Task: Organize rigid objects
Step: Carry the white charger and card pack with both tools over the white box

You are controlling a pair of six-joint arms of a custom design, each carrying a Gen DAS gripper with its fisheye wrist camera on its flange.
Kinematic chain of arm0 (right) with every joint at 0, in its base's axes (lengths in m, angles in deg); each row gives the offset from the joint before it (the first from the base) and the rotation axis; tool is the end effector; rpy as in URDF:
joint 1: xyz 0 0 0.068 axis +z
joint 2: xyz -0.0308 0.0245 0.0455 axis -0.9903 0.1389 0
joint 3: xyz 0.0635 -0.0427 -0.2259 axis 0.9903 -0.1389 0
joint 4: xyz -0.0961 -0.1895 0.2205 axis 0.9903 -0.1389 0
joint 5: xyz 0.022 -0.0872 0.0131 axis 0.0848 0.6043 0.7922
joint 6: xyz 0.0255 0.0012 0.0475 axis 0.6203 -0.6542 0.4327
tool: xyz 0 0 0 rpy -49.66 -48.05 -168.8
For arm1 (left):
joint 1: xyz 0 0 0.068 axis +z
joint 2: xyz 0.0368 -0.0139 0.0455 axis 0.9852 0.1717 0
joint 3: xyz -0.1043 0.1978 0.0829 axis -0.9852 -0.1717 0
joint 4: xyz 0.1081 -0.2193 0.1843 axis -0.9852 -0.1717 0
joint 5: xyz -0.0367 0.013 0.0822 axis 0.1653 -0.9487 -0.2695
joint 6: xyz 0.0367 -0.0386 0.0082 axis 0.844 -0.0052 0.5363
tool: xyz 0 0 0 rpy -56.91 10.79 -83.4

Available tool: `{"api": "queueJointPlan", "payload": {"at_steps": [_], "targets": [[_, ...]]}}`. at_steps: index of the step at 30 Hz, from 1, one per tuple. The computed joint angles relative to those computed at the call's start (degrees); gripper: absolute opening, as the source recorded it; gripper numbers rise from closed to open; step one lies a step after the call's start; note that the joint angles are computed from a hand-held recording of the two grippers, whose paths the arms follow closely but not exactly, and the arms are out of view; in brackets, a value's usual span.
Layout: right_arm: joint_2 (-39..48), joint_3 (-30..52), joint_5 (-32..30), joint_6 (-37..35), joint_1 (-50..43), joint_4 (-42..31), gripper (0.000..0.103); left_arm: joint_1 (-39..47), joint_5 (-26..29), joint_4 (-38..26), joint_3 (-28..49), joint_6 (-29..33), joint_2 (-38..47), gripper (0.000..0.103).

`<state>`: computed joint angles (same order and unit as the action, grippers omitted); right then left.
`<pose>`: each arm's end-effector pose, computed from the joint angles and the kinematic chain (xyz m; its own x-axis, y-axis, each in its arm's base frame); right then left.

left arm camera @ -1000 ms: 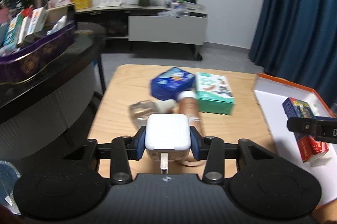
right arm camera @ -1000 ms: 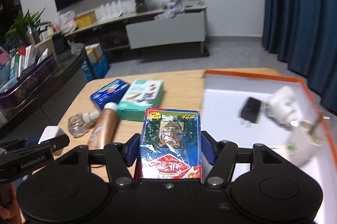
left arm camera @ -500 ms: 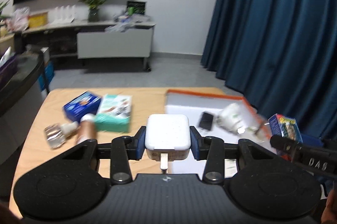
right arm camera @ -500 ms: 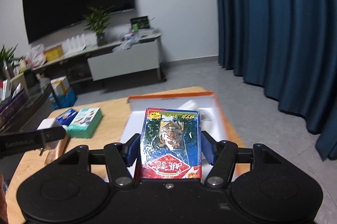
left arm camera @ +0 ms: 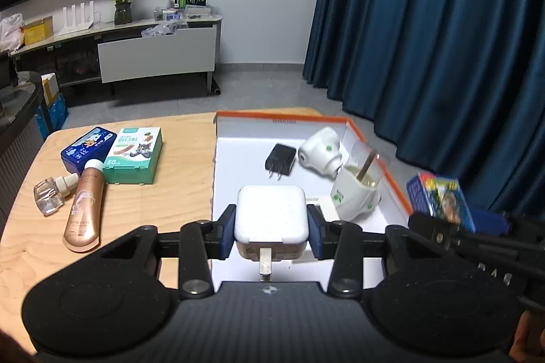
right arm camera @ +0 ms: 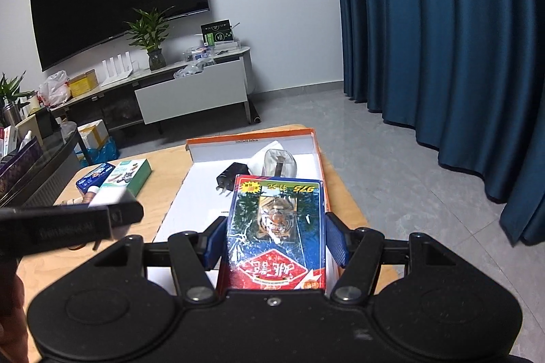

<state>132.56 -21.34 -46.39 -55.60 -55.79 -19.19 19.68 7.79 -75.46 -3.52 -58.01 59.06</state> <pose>0.2220 0.1105 0.1254 -0.5132 -0.1108 -0.8511 -0.4004 0.9080 0.1233 0.1695 -0.2450 0.1277 -0.5669 -0.2089 -0.7969 -0.2140 0.9715 -0.1024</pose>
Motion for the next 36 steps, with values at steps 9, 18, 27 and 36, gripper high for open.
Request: {"api": "queueJointPlan", "payload": {"at_steps": [9, 18, 27, 36], "targets": [[-1.14, -0.93, 0.94, -1.03, 0.48, 0.31, 0.073, -1.12, -0.76, -1.64, 1.57, -0.97, 0.71, 0.042], [1.73, -0.32, 2.15, -0.5, 1.52, 2.03, 0.073, -1.02, 0.08, -0.25, 1.51, -0.52, 1.55, 0.042], [3.81, 0.19, 2.34, -0.56, 1.86, 2.97, 0.073, -1.07, 0.19, -0.07, 1.67, -0.79, 2.36, 0.042], [7.52, 1.16, 2.38, -0.67, 1.86, 4.92, 0.073, -1.04, 0.63, 0.16, 1.35, -0.85, 2.36, 0.042]]}}
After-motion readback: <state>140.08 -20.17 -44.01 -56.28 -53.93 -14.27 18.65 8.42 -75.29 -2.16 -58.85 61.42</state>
